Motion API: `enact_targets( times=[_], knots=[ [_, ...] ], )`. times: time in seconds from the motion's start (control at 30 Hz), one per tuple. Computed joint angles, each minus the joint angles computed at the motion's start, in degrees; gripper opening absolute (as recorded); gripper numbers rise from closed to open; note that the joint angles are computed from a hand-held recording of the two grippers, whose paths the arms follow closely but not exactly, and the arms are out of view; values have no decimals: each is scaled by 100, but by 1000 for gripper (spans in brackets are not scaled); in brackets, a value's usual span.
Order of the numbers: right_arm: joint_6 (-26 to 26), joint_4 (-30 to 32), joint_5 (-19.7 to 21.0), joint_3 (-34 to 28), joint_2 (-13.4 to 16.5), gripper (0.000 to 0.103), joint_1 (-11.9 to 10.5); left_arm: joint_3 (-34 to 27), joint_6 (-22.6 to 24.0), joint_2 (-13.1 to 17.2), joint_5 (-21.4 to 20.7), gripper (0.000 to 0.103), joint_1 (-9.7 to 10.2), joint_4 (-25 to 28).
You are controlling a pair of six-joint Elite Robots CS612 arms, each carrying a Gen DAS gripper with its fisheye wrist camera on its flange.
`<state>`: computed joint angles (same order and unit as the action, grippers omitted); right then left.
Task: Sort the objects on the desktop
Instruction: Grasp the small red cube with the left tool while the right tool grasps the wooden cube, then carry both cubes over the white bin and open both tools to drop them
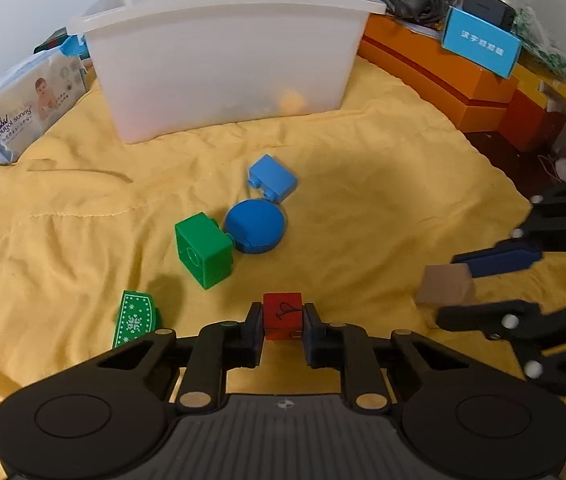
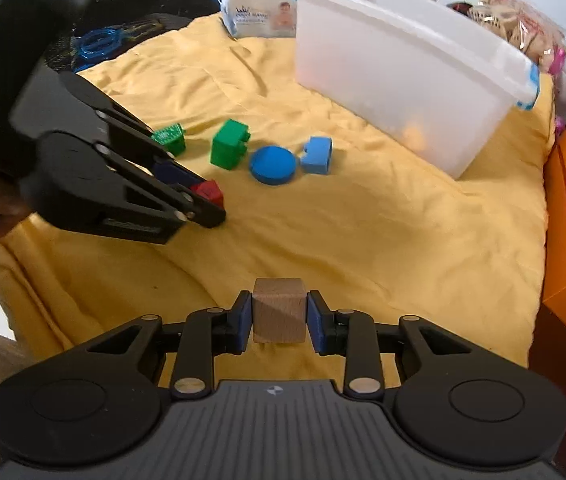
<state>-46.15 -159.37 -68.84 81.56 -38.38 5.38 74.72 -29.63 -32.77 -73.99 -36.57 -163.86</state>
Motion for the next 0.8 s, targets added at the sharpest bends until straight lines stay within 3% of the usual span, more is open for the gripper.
enact_targets(
  times=[0.2, 0.37, 0.6, 0.8],
  knots=[
    [238, 87, 21, -126, 120, 36, -12, 152, -116, -86, -132, 22, 20, -93],
    [420, 75, 163, -129, 135, 32, -30, 291, -211, -171, -134, 22, 16, -225],
    [636, -625, 355, -222, 139, 32, -38, 355, 6, -357, 280, 22, 30, -749],
    [1079, -1165, 495, -778, 356, 32, -27, -95, 515, -295, 728, 22, 144, -1081]
  ],
)
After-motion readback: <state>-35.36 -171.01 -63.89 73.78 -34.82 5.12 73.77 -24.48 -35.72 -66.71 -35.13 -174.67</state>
